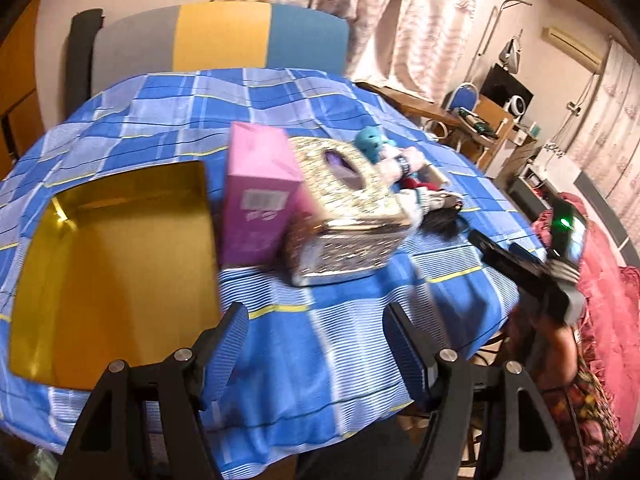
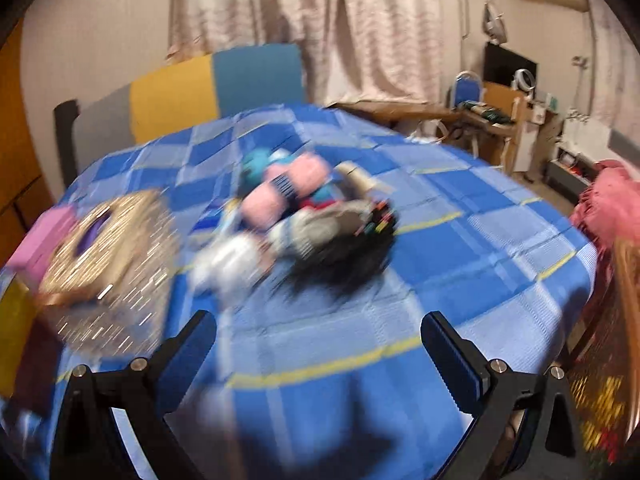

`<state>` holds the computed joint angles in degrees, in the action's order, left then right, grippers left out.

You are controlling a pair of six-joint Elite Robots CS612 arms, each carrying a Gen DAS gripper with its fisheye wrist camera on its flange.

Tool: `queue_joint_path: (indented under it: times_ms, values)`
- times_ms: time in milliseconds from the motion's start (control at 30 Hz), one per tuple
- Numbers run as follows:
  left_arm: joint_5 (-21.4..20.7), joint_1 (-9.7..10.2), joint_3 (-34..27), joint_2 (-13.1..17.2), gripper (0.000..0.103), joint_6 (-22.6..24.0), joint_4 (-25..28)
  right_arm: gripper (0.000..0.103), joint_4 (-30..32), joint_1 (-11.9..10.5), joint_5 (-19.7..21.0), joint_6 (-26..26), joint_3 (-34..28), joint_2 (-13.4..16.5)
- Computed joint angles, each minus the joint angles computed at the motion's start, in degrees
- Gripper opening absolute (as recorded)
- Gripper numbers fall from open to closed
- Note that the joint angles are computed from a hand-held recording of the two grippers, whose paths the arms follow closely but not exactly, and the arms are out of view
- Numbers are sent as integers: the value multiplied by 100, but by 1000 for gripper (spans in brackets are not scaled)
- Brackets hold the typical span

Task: Organize soft objects
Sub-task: 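Reach the right gripper to the black beaded wig and grasp it, then grasp the white knit glove with the left gripper while the right gripper holds the wig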

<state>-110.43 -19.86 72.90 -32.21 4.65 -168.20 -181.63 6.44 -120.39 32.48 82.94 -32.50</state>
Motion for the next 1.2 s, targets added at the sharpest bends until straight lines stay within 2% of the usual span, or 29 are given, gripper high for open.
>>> queue_joint_path:
  times_ms: [133,200,267,333,400,467,567,667,733,767,800,833,933,1100,1200]
  values:
    - [-41,-85,-37,-8,71,134,115,103,213,-283,90,88,-272,128]
    - [-68,-115,-30,-22,71,173,145,101,244,-422,267,214,-357,183]
    - [-15,-144,-69,-4,71,201,204,92,449,-566,363,596,-463,234]
    - [2,-164,-86,5,71,224,228,85,505,-724,550,1138,-473,258]
    - [-17,-175,-102,21,71,192,199,84,484,-850,732,1756,-438,276]
    - [-53,-182,-127,41,71,146,198,76,698,-944,971,2066,-512,327]
    - [-38,-215,-149,63,71,172,153,73,901,-1026,1361,1979,-717,458]
    - [23,-263,-171,73,71,229,130,72,887,-1031,1416,1669,-885,550]
    - [29,-290,-217,89,71,245,202,71,1093,-1032,1410,1458,-1027,594]
    - [38,-305,-243,94,71,261,241,56,1251,-1015,1335,1330,-1074,592]
    - [51,-328,-264,101,71,271,250,44,1416,-1025,1455,1139,-1114,588]
    - [39,-344,-269,100,71,277,231,36,1453,-1026,1485,1056,-1113,582]
    - [32,-407,-323,116,71,366,209,35,1636,-1029,1511,833,-987,460]
    - [102,-527,-489,174,71,488,329,35,1874,-1184,1850,1533,-383,46]
    - [190,-624,-634,234,71,524,428,35,2161,-1248,2060,1401,-133,-170]
